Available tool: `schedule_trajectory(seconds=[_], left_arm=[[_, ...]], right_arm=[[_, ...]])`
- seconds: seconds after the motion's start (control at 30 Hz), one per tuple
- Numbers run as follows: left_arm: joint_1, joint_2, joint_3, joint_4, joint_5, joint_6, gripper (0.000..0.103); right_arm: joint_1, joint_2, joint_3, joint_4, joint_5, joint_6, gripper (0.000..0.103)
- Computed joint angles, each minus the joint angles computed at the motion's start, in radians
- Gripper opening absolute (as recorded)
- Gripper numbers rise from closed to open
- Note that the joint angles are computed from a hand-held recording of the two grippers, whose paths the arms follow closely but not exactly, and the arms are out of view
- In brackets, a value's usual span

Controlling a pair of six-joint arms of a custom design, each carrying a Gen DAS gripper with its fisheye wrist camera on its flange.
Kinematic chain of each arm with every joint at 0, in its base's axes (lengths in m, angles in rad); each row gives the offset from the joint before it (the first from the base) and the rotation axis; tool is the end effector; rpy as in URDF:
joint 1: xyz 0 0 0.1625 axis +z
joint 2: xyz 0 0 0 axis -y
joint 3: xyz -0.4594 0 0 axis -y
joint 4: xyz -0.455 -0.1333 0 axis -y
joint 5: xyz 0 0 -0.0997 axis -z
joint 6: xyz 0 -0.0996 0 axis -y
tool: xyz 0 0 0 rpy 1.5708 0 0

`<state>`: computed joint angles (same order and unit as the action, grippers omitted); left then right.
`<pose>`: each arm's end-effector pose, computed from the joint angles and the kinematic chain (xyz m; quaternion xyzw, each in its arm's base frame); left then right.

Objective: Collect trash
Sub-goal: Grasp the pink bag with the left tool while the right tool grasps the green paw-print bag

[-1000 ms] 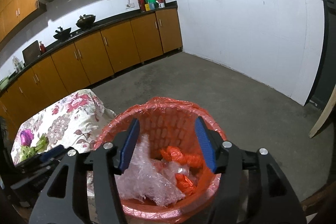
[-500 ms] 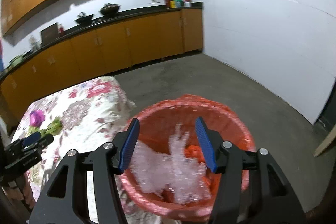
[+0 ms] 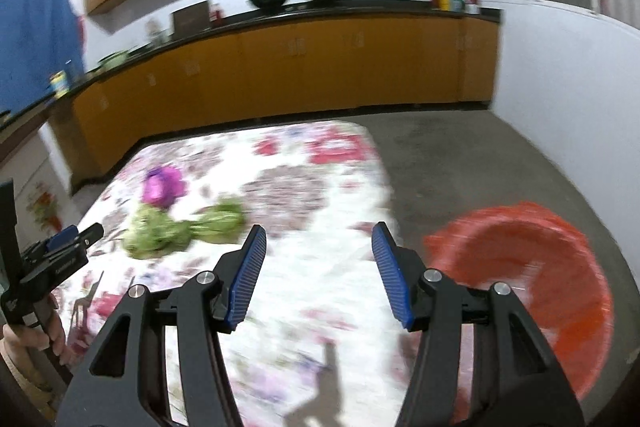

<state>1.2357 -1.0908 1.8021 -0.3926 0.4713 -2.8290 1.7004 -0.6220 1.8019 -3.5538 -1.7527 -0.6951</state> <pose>0.0227 -0.6099 0.1641 -0.0704 0.7525 -0.5043 0.4177 0.2030 -0.6658 0.0132 0.3348 -0.8540 0.3505 0.1889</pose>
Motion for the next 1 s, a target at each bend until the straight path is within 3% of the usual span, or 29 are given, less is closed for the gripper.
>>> schedule_trajectory(seconds=[0.23, 0.47, 0.7, 0.87, 1.0], left_arm=[[0.02, -0.1, 0.095, -0.18, -0.057, 0.128, 0.071], [0.051, -0.171, 0.135, -0.206, -0.049, 0.122, 0.071], [0.085, -0.189, 0.106, -0.132, -0.016, 0.062, 0.071], [0.099, -0.151, 0.041, -0.062, 0.034, 0.044, 0.071], [0.105, -0.086, -0.048, 0.036, 0.089, 0.009, 0.071]], right_arm=[[0.062, 0.127, -0.112, 0.105, -0.009, 0.015, 0.053], [0.102, 0.242, -0.243, 0.25, -0.061, 0.056, 0.046], [0.115, 0.309, -0.337, 0.348, -0.114, 0.097, 0.046], [0.106, 0.328, -0.359, 0.391, -0.139, 0.093, 0.022], [0.096, 0.31, -0.334, 0.372, -0.128, 0.065, 0.017]])
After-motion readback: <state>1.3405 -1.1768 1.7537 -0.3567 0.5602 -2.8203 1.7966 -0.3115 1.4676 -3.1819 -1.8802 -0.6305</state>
